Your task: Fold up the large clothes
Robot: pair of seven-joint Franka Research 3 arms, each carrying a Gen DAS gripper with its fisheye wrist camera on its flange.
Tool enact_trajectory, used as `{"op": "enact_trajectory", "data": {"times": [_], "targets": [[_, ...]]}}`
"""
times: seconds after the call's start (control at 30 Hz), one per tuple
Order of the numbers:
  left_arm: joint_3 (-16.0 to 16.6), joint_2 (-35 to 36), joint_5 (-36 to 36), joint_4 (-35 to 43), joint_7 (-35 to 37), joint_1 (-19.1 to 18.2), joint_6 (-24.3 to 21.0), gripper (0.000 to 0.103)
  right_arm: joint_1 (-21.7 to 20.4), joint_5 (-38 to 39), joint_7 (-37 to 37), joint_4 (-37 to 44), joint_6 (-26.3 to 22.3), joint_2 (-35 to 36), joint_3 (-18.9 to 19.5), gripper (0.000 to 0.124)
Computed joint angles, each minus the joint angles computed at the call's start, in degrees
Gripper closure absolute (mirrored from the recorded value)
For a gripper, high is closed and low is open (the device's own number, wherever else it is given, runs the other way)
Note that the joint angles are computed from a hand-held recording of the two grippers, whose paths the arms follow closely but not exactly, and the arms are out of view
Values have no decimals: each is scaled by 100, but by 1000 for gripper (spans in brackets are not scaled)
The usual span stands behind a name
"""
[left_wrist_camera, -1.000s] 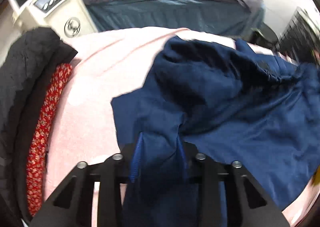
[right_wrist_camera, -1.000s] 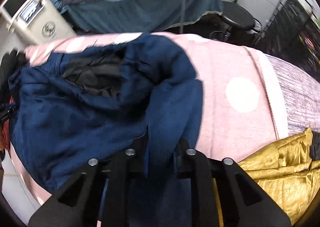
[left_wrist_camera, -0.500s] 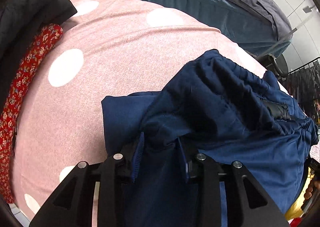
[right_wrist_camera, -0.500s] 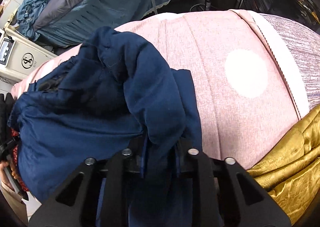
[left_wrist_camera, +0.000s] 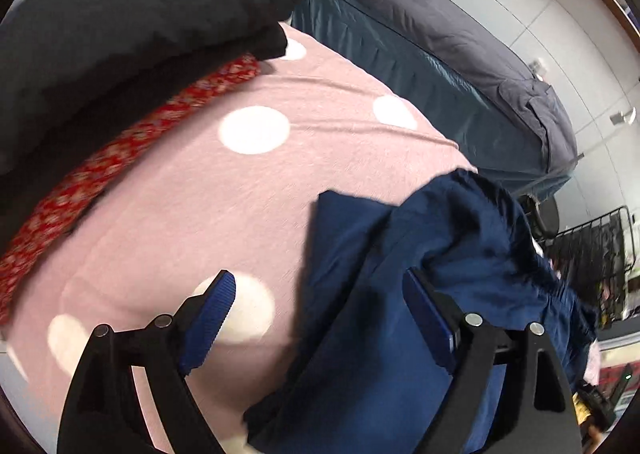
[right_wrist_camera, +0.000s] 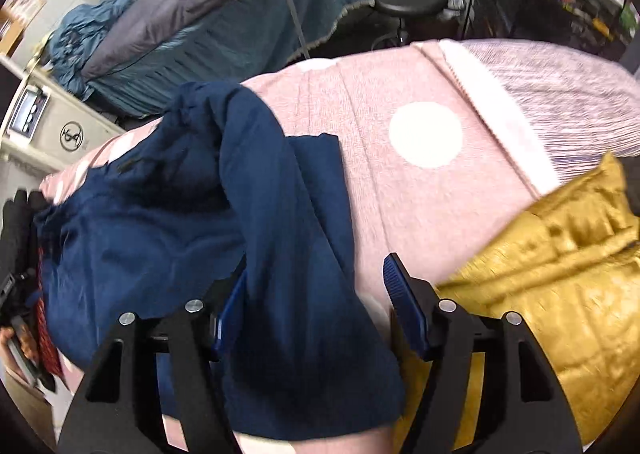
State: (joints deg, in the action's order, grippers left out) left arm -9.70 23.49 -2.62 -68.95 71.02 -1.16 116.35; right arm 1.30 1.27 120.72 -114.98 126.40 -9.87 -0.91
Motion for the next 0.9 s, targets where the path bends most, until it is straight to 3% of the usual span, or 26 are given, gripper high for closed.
{"op": "enact_trajectory", "data": {"times": [0.13, 0.43, 0.7, 0.9], "targets": [[-64, -965, -319, -1282, 190, 100, 315, 18, 126, -52, -23, -414, 7, -526, 170, 46], [111, -2890, -1183, -3766, -498, -173, 798, 17, 460, 914, -145, -1568, 247, -1467, 270, 46], [47, -3472, -681, -4242, -497, -694, 435, 13, 708, 1958, -360, -2405, 373, -1979, 173, 46], [154, -3645, -795, -4383, -578, -828, 598, 10, 844, 3328, -20, -3035, 1290, -2164, 6, 46]]}}
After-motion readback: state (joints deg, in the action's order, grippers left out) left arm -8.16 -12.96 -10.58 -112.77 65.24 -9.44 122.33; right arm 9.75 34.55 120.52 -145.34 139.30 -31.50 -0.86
